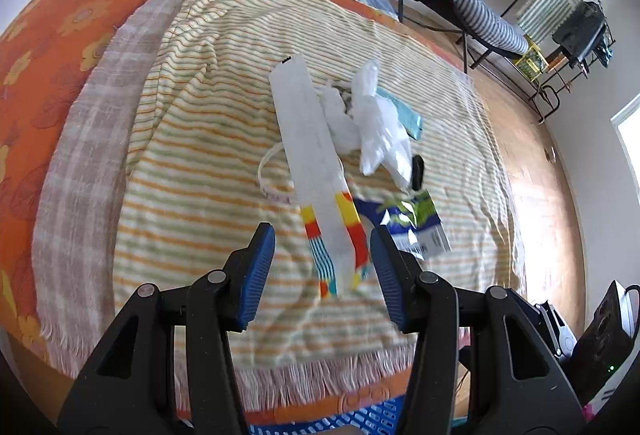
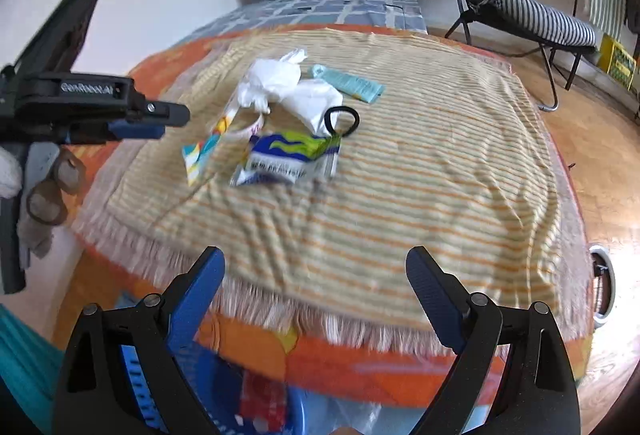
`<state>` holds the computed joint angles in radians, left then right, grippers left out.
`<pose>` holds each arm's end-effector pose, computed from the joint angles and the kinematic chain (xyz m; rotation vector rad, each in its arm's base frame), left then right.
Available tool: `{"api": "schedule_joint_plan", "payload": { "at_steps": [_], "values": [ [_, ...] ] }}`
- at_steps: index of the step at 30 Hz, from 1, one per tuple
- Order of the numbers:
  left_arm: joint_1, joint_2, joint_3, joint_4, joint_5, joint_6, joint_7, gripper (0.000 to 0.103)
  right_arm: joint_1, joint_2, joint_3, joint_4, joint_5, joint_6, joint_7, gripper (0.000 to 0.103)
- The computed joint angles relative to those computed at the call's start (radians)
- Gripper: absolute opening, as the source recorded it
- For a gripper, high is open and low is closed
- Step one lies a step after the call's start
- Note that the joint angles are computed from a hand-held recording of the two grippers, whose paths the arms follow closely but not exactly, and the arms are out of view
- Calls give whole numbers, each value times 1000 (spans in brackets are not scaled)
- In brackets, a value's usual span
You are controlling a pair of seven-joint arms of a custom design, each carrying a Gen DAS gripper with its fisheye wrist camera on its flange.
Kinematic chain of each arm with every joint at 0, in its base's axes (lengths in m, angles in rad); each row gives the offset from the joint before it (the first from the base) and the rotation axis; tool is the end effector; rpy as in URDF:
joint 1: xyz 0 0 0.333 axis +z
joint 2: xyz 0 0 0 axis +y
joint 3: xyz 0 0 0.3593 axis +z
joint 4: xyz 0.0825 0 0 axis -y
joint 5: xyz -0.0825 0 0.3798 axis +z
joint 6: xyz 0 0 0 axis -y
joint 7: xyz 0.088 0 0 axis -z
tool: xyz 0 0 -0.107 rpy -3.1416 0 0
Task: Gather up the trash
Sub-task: 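Move both open tools back toward the remaining trash on the bed, then grasp the white strip with the left tool while the right tool grasps the blue snack packet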
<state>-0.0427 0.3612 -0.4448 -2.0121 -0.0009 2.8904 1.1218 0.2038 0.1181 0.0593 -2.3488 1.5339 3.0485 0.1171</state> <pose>0.5907 -0.2835 0.3953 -2.1405 2.0756 -0.8691 0.5029 0.0547 0.3468 -1.9518 1.5753 -0.4018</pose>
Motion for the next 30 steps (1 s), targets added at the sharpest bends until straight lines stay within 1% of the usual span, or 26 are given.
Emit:
{"api": "schedule_joint_plan", "payload": {
  "at_steps": [1,2,4,5,6,7,8,9,10,11,13,16,21,24,25,27,30],
  "values": [
    [-2,12,4,14,1,-5,-4,51,0,10,-4,8,-57,-11,56,92],
    [3,26,0,29,-4,-10,-2,51,-1,17,-5,15,-89,-17,82,92],
    [9,49,-2,54,-9,-18,-5,51,-4,39,5,45,-75,8,50,92],
    [7,60,3,67,-7,-23,-13,51,3,55,4,56,-124,31,93,92],
    [6,67,6,77,-4,-26,-18,51,9,62,-9,54,-225,21,191,93],
    [6,77,8,89,0,-30,-22,51,9,68,-25,55,-325,-9,290,93],
    [4,87,10,102,6,-34,-25,51,1,75,-37,64,-396,-51,367,93],
    [3,95,11,111,10,-37,-26,51,-13,86,-46,80,-449,-109,431,93],
    [4,105,10,122,13,-40,-28,51,-33,94,-43,95,-464,-154,458,93],
    [6,116,7,134,13,-44,-28,51,-57,104,-38,116,-467,-210,477,93],
    [22,137,-12,150,-3,-50,-25,51,-86,111,-21,129,-444,-251,473,92],
    [35,159,-28,164,-16,-43,-28,51,-102,122,-5,147,-420,-262,455,90],
    [15,184,-8,199,11,-56,-53,51,-108,148,2,183,-410,-291,477,76],
    [10,201,-3,214,21,-70,-63,51,-114,170,1,206,-415,-317,512,73],
    [8,205,-1,217,25,-73,-65,48,-119,178,2,215,-410,-328,519,72],
    [9,215,-5,224,28,-76,-64,45,-134,194,4,235,-397,-369,536,64],
    [6,224,-2,233,36,-77,-68,38,-142,210,6,254,-384,-389,555,63]
  ]
}}
